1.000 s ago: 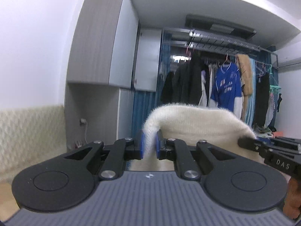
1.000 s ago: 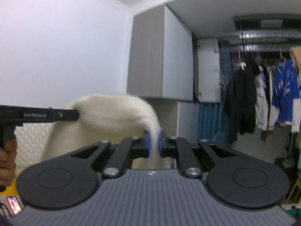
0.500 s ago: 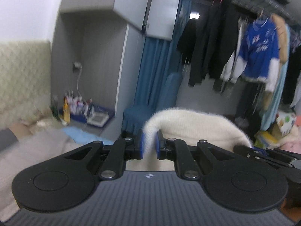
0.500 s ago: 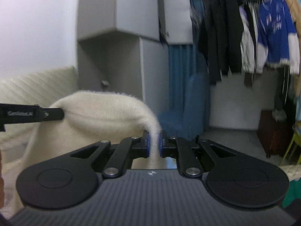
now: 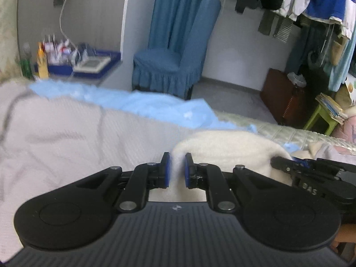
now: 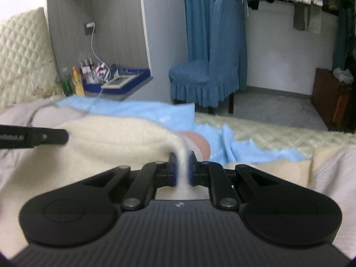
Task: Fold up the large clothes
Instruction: 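Lower the sweater onto the bed and open the left gripper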
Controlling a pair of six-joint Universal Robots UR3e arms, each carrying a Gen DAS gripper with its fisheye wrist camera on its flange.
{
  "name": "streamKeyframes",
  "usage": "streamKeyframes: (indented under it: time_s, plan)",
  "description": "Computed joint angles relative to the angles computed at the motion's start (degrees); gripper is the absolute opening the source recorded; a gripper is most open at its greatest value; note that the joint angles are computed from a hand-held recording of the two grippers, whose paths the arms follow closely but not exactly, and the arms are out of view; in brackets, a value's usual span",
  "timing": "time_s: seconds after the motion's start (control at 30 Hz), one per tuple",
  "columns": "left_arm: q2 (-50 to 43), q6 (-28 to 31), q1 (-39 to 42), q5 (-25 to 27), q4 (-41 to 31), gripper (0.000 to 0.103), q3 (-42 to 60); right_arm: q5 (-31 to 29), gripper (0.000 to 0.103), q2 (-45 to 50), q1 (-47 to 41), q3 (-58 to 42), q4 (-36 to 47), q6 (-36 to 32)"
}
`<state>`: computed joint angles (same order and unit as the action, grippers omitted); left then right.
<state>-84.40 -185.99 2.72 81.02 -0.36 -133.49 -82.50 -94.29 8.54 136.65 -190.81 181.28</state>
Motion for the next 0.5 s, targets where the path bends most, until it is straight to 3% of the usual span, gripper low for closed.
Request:
streamKeyframes:
  time_s: [0.17,0.37,0.4,0.47,0.5]
  plan:
    - [-13.7,2.0,0.8,-0.9,11.5,0.019,-0.9,3.6,0.015,3.8,-2.3,1.2,-3.0,-0.9]
    - [-12.5,1.5,0.8,-1.5,9.5,0.022,-1.8,1.7,0.018,7.7,-0.8,-2.0,-2.1,-1.4]
    - [-10.7,1.9,0.8,-1.7,7.7,0.026,-1.9,1.1,0.018,7.4,-0.3,-2.1,-1.8,-1.5]
    - [-6.0,2.8,1.6,-3.3,0.9,0.057,-1.4,0.4,0.019,6.2,0.0,-2.2,-0.5,-1.7]
    - [-2.9,3.2,2.2,-3.9,-2.0,0.062,-1.7,0.3,0.021,5.0,0.1,-2.1,0.7,-1.3]
